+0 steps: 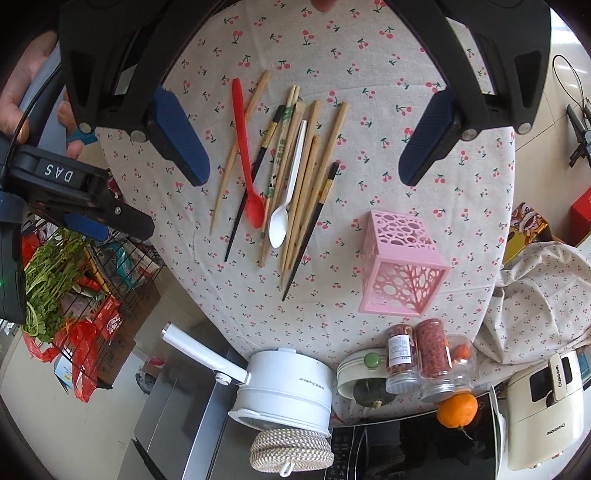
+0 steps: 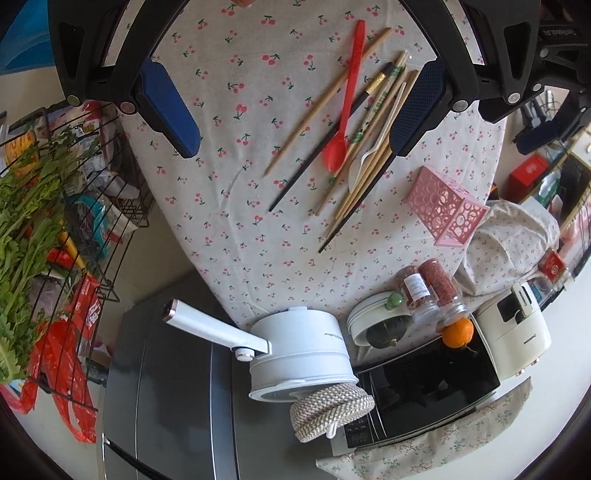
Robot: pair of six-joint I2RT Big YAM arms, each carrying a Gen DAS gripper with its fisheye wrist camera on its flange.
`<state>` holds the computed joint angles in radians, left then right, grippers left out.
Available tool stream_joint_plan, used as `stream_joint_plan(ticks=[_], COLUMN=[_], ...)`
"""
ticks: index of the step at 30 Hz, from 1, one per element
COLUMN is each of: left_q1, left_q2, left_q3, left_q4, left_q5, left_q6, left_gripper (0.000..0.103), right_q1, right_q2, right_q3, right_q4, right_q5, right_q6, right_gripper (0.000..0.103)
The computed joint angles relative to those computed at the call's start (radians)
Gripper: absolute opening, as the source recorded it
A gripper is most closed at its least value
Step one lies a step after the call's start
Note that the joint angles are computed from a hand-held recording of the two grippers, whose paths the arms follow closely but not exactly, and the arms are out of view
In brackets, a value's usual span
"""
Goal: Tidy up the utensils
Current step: 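Grasp the white plastic spoon with the left tool while the right tool grasps the red spoon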
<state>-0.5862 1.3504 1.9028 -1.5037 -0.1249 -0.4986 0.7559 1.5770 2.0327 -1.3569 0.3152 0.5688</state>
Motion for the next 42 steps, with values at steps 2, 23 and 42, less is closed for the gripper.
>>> stream_joint_plan(ticks=[2,23,42], left_q1=[0.021,0.058,0.072], left_q2=[0.031,0.386,0.177], left_q3=[0.019,0.27,0.13], left_q4=[-0.009,-0.138,-0.005], left_q5=[0.075,0.201,0.199], left_q6=[0.004,0.035,0.045], left_gripper=[0.091,0.014,0.004], right_q1=[-0.022,-0.164,-0.185], right_q2=[0.016,0.079,0.13], right_q3=[0.014,0.007,0.007], right_q4=[-0.023,-0.08,-0.061], right_q5=[-0.024,-0.313,-0.518], right_q6=[-0.005,0.005,0.109], right_gripper=[0.103,0.098,0.083])
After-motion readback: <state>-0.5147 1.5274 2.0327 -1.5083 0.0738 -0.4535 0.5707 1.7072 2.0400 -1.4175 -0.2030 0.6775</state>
